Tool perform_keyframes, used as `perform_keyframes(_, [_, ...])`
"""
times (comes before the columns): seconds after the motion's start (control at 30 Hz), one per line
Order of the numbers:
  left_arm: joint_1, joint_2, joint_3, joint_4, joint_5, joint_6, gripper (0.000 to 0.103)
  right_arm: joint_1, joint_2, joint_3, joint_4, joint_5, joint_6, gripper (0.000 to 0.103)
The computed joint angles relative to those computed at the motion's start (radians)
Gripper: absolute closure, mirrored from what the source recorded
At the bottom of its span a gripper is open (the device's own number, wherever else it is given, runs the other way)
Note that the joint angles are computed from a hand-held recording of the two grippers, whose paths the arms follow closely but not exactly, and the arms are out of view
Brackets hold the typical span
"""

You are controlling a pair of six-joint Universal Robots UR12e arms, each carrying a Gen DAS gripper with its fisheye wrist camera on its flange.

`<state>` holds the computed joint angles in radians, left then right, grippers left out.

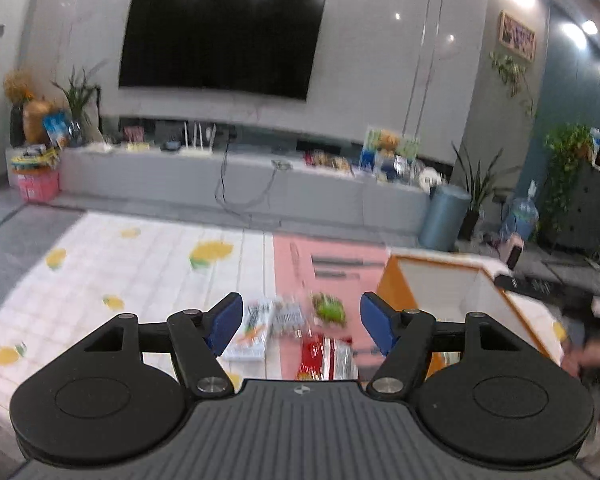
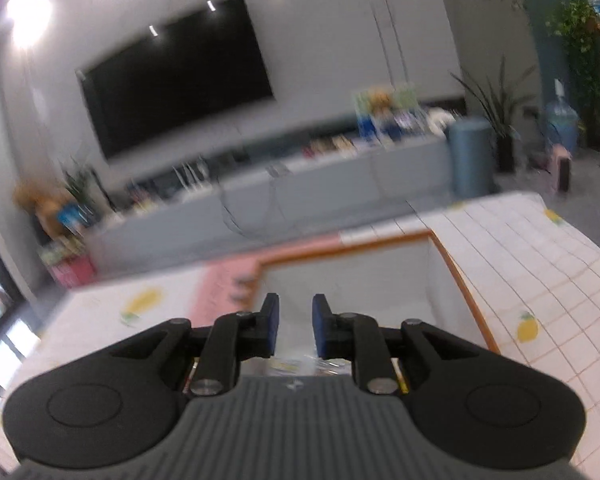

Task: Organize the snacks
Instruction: 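Move both open grippers back over the remaining snacks on the table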

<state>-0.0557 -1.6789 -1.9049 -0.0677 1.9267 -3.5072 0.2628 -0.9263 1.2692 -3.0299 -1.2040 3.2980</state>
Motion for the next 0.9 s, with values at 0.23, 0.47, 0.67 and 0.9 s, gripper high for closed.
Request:
perform_keyframes(0.23, [-0.020,0.075,0.008,0.015,0.162,0.073,0.024,0.009,-0.090,0.131,-0.142,0.139,-0.009,0.069])
perform_keyframes(0.47, [-0.062,0.115,0.035,-0.044,0.471,0.273,0.018,0.026,-0.095,0.152,-0.162,0.173,-0.018,0.069])
perform_keyframes(0.67, [-0.023,0.089,0.016,-0.113,0.440,0.123,0.017,0.046,-0.077,0.136,-0.107,0.174,-0.043,0.069])
perform_keyframes(0.9, [0.079,0.012,-0.011,-0.103,0.099,-0.161,0.021,0.065,-0.045,0.110,-0.074,0.131,-0.087,0.069])
